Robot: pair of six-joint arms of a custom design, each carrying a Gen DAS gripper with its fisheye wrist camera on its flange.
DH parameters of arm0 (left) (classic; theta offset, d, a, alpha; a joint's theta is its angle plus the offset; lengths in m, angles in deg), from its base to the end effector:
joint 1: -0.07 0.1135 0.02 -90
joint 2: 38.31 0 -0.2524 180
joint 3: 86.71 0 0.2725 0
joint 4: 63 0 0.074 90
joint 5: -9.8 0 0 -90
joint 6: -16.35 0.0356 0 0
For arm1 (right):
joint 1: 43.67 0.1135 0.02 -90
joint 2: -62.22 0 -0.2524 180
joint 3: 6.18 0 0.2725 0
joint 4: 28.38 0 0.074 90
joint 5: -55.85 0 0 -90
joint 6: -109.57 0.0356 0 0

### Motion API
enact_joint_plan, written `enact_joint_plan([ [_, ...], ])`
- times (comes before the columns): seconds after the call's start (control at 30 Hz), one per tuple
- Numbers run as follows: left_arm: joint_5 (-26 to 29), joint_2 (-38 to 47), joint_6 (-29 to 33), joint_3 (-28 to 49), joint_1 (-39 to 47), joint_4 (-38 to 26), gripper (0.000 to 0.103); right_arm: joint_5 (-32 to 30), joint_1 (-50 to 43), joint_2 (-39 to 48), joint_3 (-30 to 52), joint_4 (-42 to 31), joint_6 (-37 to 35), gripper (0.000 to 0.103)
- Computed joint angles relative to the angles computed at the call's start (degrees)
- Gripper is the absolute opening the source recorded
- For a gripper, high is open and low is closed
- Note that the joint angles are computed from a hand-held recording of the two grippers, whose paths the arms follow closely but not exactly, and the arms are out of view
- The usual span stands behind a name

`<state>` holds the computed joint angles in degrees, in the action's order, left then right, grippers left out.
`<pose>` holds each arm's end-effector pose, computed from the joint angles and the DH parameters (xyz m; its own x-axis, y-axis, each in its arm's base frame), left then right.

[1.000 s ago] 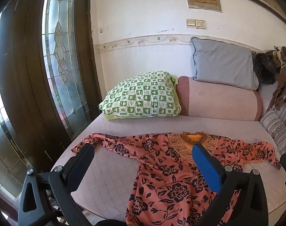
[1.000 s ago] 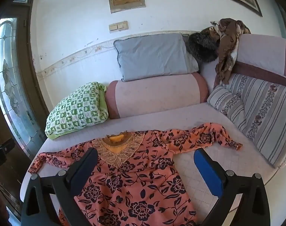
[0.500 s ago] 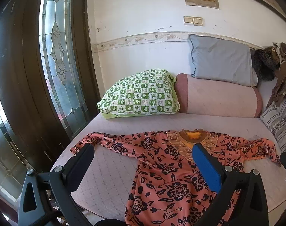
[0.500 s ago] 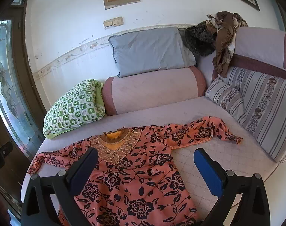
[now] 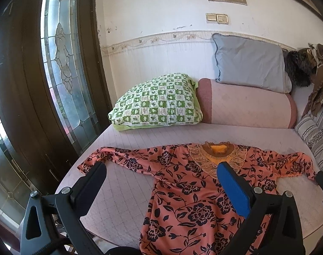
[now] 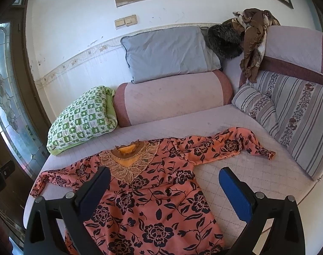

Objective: Fold small clothes

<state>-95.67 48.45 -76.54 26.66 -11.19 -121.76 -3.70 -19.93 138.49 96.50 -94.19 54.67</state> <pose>0.3364 -0.0573 0.4299 -0.5196 0.0539 -0.8527 -0.0596 0.9933 0.0991 0.2682 0.0982 0.4134 -0.4688 0.3353 -0.8172 0.3434 0.9215 0.1811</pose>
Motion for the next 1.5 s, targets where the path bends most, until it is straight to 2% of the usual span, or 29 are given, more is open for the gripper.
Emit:
enact_joint_plan([
  [1.17,0.1,4.1,0.9,2.4,0.1,-0.9,0.103,-4.3,-2.8,3.9,-0.2,2.5,-0.1,0.103],
  [1.5,-1.1,10.1,1.2,6.6,-1.0,-0.8,0.103,-7.6,-6.3,6.2,-0.9,4.3,-0.2,0.103],
])
